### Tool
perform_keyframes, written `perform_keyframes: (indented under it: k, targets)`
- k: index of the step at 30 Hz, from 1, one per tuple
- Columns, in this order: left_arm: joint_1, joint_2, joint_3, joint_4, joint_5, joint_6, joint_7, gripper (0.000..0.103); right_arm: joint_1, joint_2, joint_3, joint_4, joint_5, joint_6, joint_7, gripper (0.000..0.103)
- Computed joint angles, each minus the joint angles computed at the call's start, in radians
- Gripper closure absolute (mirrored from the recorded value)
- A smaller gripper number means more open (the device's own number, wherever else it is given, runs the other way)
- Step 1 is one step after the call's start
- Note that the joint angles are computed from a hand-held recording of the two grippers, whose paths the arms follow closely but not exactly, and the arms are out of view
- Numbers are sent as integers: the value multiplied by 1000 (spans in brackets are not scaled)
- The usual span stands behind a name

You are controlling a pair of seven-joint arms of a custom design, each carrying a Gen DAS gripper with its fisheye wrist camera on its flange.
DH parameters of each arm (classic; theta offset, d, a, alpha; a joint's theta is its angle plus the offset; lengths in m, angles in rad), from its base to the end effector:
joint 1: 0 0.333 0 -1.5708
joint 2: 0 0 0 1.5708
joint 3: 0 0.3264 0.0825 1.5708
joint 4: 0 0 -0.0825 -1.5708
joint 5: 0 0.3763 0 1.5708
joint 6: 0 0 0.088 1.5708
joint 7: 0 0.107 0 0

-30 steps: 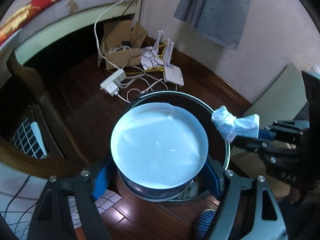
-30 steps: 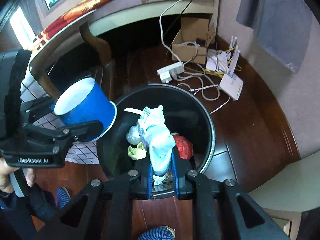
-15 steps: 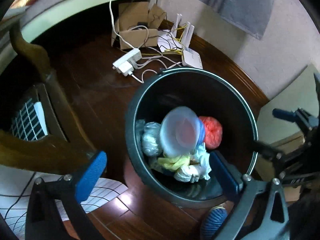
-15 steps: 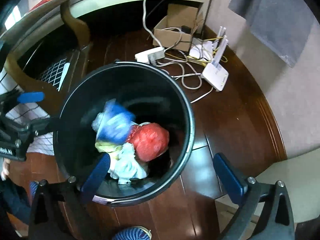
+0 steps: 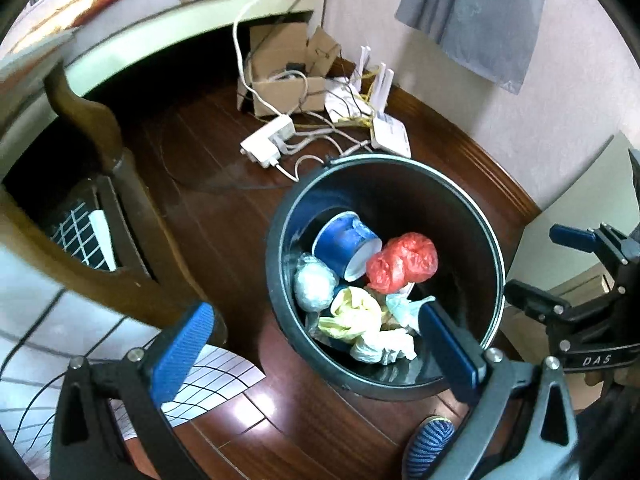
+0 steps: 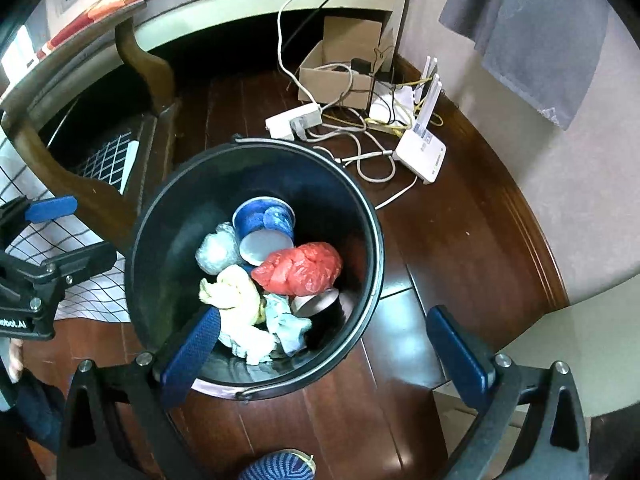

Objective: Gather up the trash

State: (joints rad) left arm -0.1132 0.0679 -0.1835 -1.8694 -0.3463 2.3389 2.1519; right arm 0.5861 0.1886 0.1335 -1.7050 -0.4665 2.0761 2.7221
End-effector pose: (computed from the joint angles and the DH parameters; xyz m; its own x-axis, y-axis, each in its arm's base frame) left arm 0.5809 -0.1804 0.5328 -0.6454 -0.7594 0.0823 -0.6959 0.5401 -0.4733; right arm 0.4948 0.3952 0.5133 -0.2513 -0.9672 0.0374 -0.8795 0.2120 -0.4261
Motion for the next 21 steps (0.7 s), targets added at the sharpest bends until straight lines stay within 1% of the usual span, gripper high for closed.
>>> perform_keyframes:
  k: [3, 10, 14, 17, 19, 21]
  targets:
    - [5, -38, 6, -24, -20, 22, 2, 0, 8, -9, 2, 16, -14, -8, 15, 0]
    - [12, -89, 27, -29, -39, 18, -13, 0, 31, -14, 9, 81, -64, -46, 52, 0]
    - [16, -139, 42, -50, -42, 26, -7, 0, 52, -6, 15, 142, -87, -95, 62, 0]
    - [18, -180, 57, -62, -53, 30, 1, 0, 79, 14, 20, 223, -106, -166, 58, 0]
    - [19, -210, 70, -70, -71, 34, 11, 0, 99, 17, 21, 261, -129, -186, 68, 0]
    - [20, -234, 83, -71, -82, 32, 17, 0, 118, 29, 21, 309, -142, -223, 69, 0]
